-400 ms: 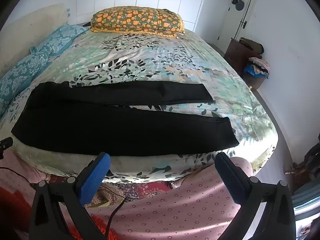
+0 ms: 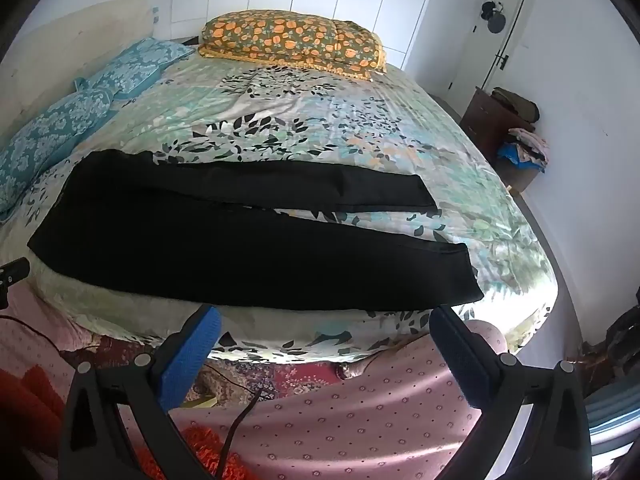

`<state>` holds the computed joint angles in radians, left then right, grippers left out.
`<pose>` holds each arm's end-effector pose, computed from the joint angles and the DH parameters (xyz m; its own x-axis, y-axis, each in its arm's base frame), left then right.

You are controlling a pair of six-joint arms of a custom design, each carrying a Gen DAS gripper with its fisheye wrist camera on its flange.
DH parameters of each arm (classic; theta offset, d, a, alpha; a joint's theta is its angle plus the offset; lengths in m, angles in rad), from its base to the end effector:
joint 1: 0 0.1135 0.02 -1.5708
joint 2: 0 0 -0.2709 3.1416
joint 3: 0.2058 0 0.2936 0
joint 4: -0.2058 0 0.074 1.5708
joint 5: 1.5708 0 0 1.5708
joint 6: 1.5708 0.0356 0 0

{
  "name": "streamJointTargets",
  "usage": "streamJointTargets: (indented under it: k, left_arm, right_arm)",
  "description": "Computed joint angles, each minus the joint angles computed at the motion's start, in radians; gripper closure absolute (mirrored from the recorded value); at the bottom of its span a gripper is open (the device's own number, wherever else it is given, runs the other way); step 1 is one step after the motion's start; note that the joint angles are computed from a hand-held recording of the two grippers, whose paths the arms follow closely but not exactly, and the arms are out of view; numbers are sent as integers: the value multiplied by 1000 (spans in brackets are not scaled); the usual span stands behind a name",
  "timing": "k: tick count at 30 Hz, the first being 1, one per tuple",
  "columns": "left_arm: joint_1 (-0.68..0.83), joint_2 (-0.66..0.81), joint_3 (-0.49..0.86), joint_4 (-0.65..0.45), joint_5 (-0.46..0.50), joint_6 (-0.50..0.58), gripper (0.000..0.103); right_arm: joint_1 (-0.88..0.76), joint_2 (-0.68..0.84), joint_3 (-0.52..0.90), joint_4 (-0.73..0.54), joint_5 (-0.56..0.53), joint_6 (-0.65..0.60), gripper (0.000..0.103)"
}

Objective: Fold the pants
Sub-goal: 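Move both tools slowly toward the black trousers on the bed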

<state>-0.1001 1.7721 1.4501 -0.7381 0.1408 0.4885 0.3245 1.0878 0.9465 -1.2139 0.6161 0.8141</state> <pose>0.4166 -0.0469 0.2496 -0.6880 0.5361 -0.4891 0.5550 0.8229 0.1213 0.2049 0.0472 0.2717 -0.7396 0.3773 -0.5573 0.5750 0.7846 -0.2320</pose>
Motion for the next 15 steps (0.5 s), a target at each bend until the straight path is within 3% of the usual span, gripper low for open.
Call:
streamJointTargets:
  k: [1, 2, 15]
  left_arm:
    - [-17, -20, -31, 39, -42, -30, 1]
    - [4, -9, -12, 14, 0, 4, 1]
    - [38, -62, -60, 31, -3, 4, 1]
  right_arm:
    - [4, 1, 2, 0, 1, -1, 0]
    - [8, 3, 3, 1, 1, -2, 0]
    - [89, 45, 34, 24, 22, -28, 0]
